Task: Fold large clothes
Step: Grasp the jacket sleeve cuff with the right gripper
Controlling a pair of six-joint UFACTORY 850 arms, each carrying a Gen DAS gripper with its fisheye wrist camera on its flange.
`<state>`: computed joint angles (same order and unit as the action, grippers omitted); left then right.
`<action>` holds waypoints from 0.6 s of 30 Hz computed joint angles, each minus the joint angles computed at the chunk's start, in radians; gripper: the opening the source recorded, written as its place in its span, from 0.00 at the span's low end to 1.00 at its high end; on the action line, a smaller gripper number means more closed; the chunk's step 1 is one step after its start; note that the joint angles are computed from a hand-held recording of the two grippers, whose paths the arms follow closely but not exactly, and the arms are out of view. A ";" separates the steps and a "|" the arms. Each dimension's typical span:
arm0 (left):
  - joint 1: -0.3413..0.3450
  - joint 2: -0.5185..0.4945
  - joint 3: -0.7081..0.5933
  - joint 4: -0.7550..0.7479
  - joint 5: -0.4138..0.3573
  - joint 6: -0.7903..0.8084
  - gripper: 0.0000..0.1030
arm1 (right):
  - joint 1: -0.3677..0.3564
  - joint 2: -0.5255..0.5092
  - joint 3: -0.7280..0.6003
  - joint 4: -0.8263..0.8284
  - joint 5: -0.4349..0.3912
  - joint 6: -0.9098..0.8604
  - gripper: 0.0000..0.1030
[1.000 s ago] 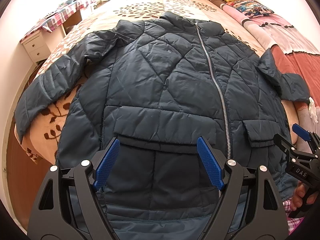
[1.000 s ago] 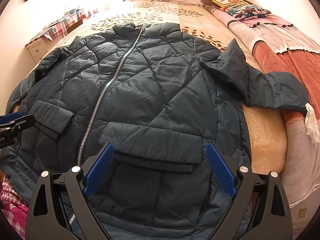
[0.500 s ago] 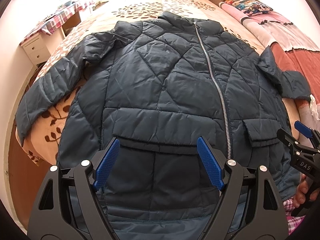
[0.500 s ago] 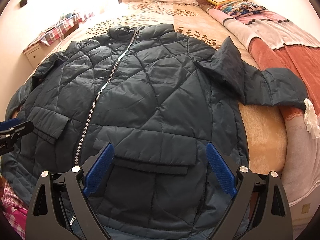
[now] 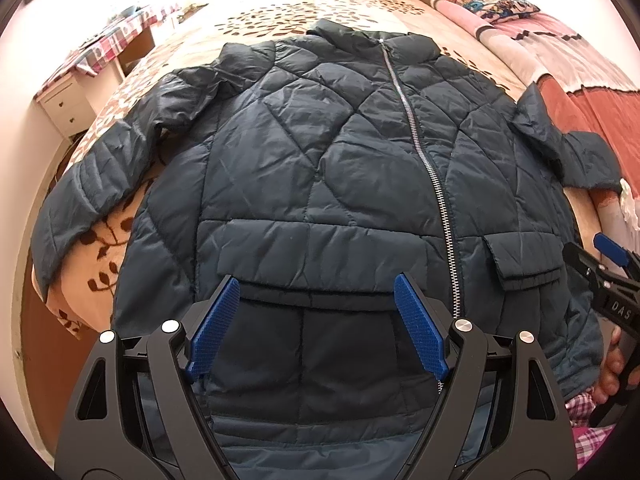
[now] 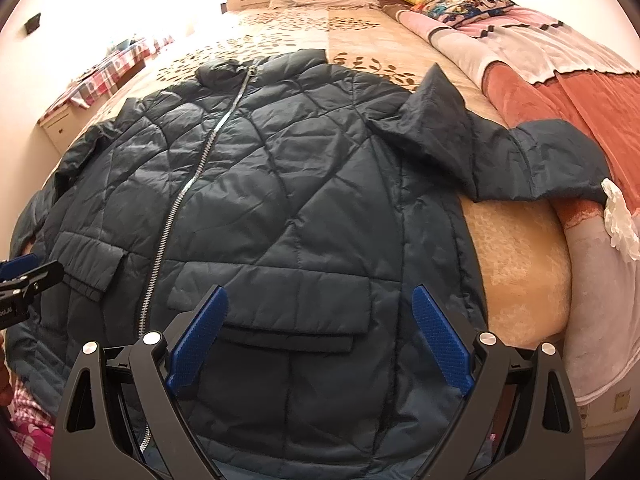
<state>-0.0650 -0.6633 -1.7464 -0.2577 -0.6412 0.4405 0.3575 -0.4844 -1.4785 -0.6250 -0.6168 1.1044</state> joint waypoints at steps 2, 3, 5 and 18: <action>-0.004 -0.001 -0.005 -0.005 -0.001 0.023 0.77 | -0.006 0.008 0.010 -0.012 -0.001 0.020 0.88; -0.007 -0.002 -0.007 -0.009 -0.001 0.039 0.77 | -0.010 0.014 0.017 -0.022 -0.001 0.030 0.88; -0.014 -0.002 -0.013 -0.017 0.001 0.073 0.77 | -0.020 0.027 0.031 -0.048 -0.004 0.056 0.88; -0.073 -0.053 -0.137 -0.077 -0.029 0.154 0.78 | -0.262 0.200 0.192 -0.158 0.076 0.411 0.88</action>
<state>-0.1379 -0.7163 -1.8837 -0.3344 -0.6699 0.5943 0.0959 -0.2849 -1.2865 -0.7828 -0.5411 1.5154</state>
